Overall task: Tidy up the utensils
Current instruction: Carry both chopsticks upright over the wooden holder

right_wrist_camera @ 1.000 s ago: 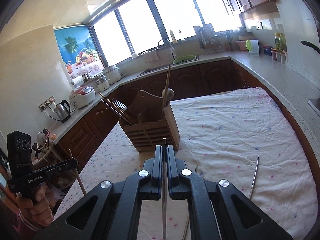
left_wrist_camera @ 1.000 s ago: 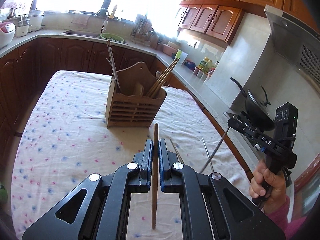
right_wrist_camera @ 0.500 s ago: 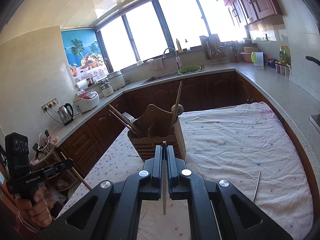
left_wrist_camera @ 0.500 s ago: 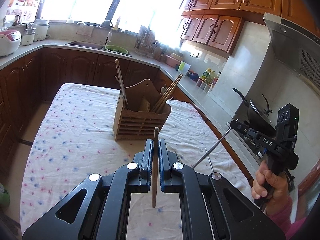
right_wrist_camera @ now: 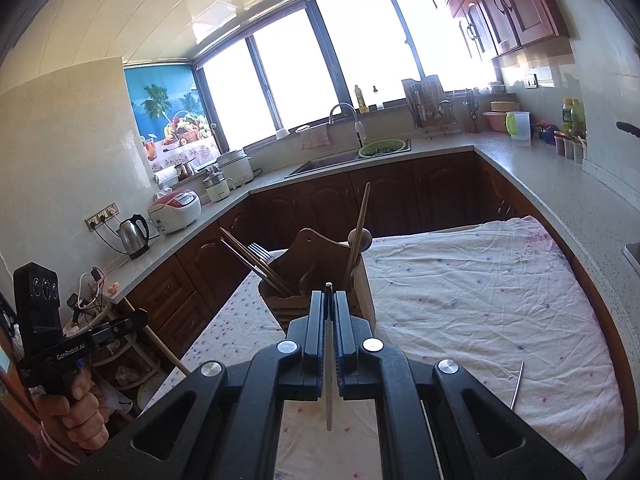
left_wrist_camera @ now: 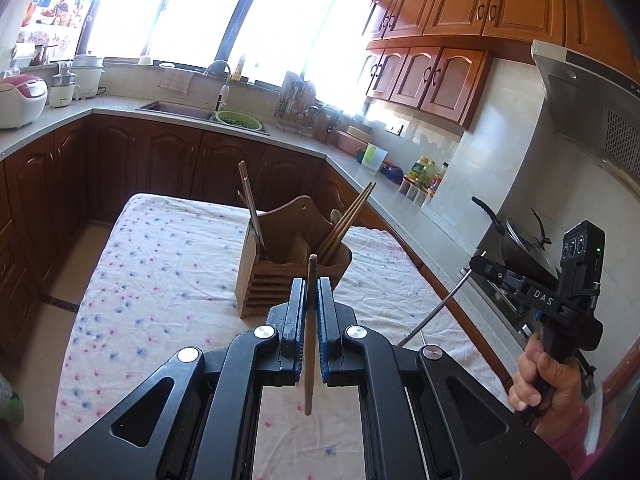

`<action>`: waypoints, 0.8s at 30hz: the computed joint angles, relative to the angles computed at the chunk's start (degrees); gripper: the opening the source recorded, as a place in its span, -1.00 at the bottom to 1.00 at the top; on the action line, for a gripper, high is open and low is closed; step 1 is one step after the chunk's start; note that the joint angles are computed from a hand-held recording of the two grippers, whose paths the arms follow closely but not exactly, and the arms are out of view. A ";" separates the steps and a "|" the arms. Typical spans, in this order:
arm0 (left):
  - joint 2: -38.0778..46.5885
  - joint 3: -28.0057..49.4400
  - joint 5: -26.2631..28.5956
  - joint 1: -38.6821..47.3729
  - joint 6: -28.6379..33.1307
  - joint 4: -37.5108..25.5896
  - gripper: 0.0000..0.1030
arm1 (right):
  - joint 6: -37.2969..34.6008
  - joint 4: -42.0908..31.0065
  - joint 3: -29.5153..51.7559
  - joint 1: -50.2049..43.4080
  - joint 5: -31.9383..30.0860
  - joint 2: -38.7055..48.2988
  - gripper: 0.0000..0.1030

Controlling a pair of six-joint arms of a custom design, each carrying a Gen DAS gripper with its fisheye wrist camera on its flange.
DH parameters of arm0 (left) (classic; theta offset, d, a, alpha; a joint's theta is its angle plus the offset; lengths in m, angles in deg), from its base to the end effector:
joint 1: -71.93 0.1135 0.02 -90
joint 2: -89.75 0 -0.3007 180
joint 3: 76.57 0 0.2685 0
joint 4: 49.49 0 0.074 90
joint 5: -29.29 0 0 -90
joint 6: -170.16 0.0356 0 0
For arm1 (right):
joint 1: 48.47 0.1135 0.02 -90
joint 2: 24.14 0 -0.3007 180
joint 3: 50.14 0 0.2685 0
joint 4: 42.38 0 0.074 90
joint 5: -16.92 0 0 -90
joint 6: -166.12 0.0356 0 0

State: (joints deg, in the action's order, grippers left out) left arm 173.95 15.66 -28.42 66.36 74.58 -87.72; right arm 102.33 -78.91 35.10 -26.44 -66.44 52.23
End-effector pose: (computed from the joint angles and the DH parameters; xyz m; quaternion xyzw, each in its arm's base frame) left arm 0.3420 -0.0525 0.3978 0.1385 0.8327 -0.2864 0.4531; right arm 0.2901 0.1129 0.3964 0.0611 0.8525 0.1659 0.4918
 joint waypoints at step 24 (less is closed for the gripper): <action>24.92 38.69 -13.12 -4.99 -6.53 2.74 -0.91 | -2.15 0.77 29.92 -8.83 -3.62 21.76 -0.92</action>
